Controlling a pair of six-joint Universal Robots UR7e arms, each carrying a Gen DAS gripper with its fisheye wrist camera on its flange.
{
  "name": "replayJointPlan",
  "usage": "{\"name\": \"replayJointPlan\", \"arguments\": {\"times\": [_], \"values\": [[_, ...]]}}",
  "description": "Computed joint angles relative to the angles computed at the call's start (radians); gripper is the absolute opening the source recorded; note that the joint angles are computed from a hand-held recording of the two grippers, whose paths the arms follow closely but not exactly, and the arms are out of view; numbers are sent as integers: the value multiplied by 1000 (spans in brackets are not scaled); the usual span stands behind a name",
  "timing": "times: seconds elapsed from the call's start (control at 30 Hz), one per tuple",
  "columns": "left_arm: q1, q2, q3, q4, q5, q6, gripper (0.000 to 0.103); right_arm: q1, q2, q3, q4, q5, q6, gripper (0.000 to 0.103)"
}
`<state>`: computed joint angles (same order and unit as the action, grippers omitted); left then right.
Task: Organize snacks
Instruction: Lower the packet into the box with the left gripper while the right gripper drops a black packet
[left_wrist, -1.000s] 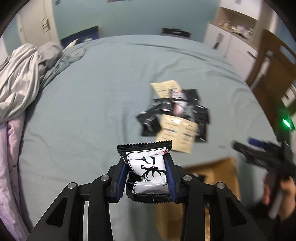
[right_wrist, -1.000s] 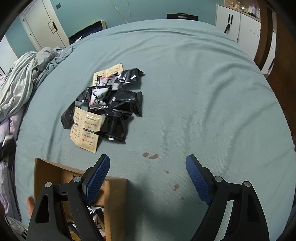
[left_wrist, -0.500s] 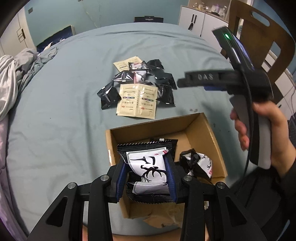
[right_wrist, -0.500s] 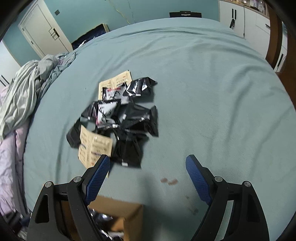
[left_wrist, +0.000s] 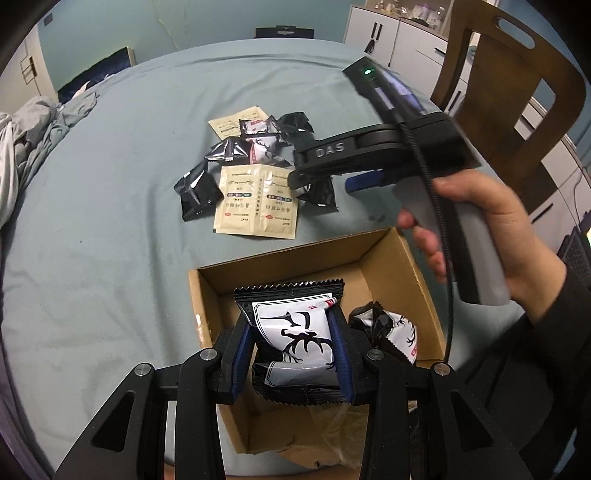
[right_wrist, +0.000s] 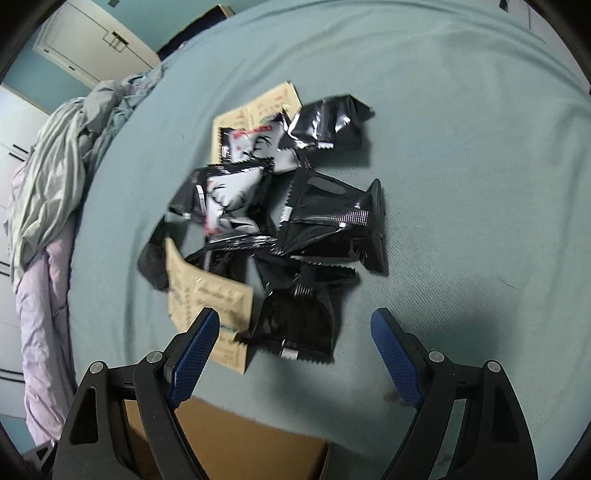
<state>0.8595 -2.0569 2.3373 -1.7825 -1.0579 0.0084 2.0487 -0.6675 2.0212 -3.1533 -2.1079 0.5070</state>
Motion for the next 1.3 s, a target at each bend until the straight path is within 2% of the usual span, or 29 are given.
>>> {"name": "replayJointPlan", "arguments": {"times": [0.07,0.1,0.13,0.17,0.2,0.4,0.47,0.57,0.7,0.83,0.93,1.03,1.1,1.13,1.2,1.23,1.27,1.3], "values": [[9,8,-4,-1,-4,0,38,-20,6,2,-25,16,10,84],[11,9,-5,-1,-2,-1,38,-21,8,6,-46,15,8,80],[11,9,-4,-3,2,-1,38,-16,8,13,-70,-2,6,63],[7,6,0,-8,12,-5,38,-13,6,17,-73,-14,3,50],[1,3,6,-16,28,-10,38,-16,0,28,-82,4,-9,37],[3,-11,16,-59,60,-25,38,45,-33,115,-192,-48,55,37],[1,-26,25,-59,77,-30,38,80,-60,164,-250,-41,82,37],[-9,-54,37,-42,89,-35,38,160,-80,216,-326,-96,106,37],[-53,-114,61,-5,129,-44,38,238,-84,287,-444,-119,129,37],[-81,-164,64,23,136,-41,38,351,-94,336,-431,-201,190,37],[-92,-174,65,26,142,-44,38,436,-99,345,-408,-232,192,37],[-88,-169,69,13,143,-37,39,485,-88,342,-403,-235,182,37],[-89,-172,77,-1,156,-38,39,473,-81,347,-388,-207,195,37],[-91,-173,80,-8,165,-40,44,462,-81,348,-364,-190,211,37],[-97,-177,84,-15,180,-46,64,450,-79,342,-325,-188,230,37],[-103,-182,87,-24,192,-50,79,443,-79,331,-291,-187,226,37],[-110,-193,93,-39,204,-51,83,439,-79,320,-272,-186,218,37],[-116,-202,99,-60,218,-47,83,437,-75,310,-253,-186,210,37]]}}
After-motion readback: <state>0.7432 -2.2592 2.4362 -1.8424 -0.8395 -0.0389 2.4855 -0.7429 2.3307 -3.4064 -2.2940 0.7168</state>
